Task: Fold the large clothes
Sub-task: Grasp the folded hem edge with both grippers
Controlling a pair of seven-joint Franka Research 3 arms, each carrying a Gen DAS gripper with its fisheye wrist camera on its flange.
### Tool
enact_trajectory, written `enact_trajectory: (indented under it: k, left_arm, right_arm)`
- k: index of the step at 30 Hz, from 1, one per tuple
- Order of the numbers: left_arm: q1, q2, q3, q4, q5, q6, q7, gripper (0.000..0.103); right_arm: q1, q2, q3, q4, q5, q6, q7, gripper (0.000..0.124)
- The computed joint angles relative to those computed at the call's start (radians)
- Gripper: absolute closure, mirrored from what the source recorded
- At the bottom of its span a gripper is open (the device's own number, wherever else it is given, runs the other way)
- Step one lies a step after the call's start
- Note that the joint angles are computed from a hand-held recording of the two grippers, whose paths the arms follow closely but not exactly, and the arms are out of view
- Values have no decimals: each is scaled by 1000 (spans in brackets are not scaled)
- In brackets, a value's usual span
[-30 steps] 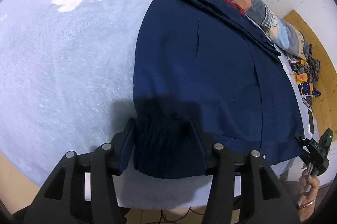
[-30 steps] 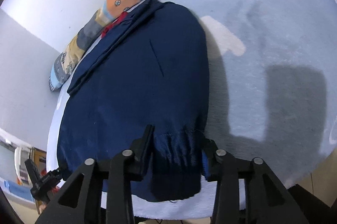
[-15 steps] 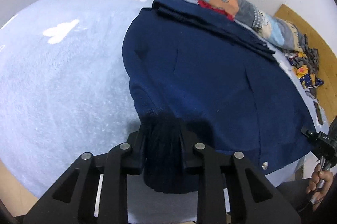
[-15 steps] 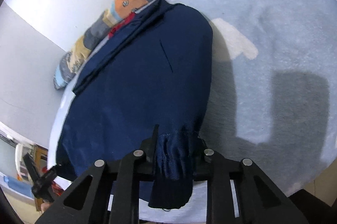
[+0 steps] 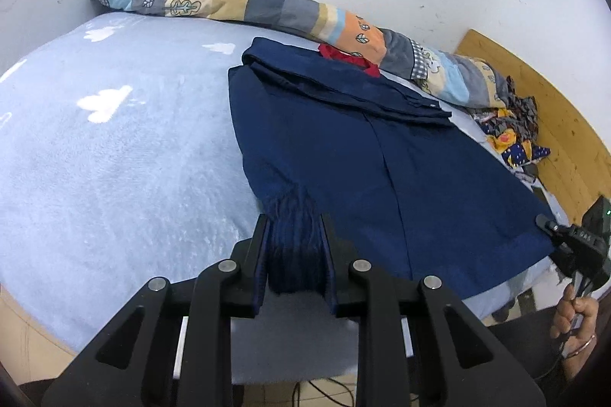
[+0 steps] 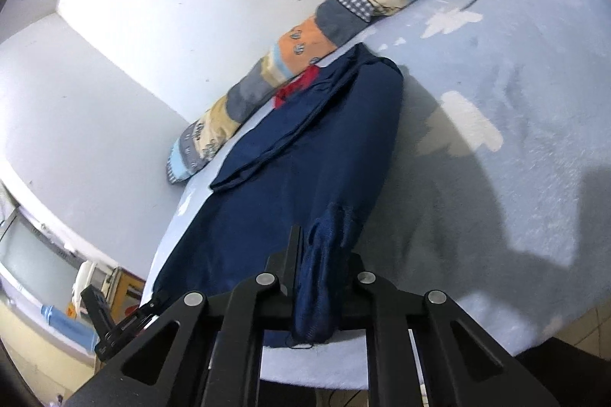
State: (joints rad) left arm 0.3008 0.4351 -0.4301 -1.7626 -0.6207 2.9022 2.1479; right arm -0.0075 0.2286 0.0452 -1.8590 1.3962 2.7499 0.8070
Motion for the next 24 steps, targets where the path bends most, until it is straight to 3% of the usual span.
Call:
enact_trajectory:
  k: [3,7,8,9,10,14,16,18,19,20,21,22,24]
  left_arm:
    - [16,-17,-7,-17,-22,-26,15,82]
    - [-45,12,85,33,55,-113,-110,80]
    - [-74,37,130,71,103,-169,-194,75]
    - [-83,46,147,85,128,-198,-236,60]
    - [-87,65,158,111,144,-235,-275,52]
    - [-129,159,220,239,255,-326,-459,43]
    - [-111,216,196,319,266,-386,-483,23]
    - [-113,226,185,328,286,-361,-482,20]
    - [-120,225,186,323,305,-339,-483,23]
    - [-125,221,185,307,321,-298,-477,35]
    - [-150,211,210,293,364,-267,-503,75]
    - [-144,203,201,280,379,-245,-491,84]
    - [-96,177,141,234,343,-196,-438,86]
  right_arm:
    - [6,-38,3,-35,16,0,-30,113]
    - [34,-45,-13,-53,-74,38,53,112]
    - [35,-42,-13,-54,-90,39,69,112]
    - [37,-38,-14,-54,-110,46,86,112]
    - [39,-37,-13,-56,-126,56,99,112]
    - [43,-22,-8,-57,-196,83,161,108]
    - [41,-9,-9,-52,-235,83,209,107]
    - [35,2,-5,-50,-249,90,241,105]
    - [28,9,-3,-45,-250,80,254,105]
    - [19,18,3,-40,-238,69,259,105]
    - [13,24,7,-36,-232,64,259,105]
    - [6,30,12,-32,-219,54,254,108]
    - [-6,29,23,-31,-179,51,211,113]
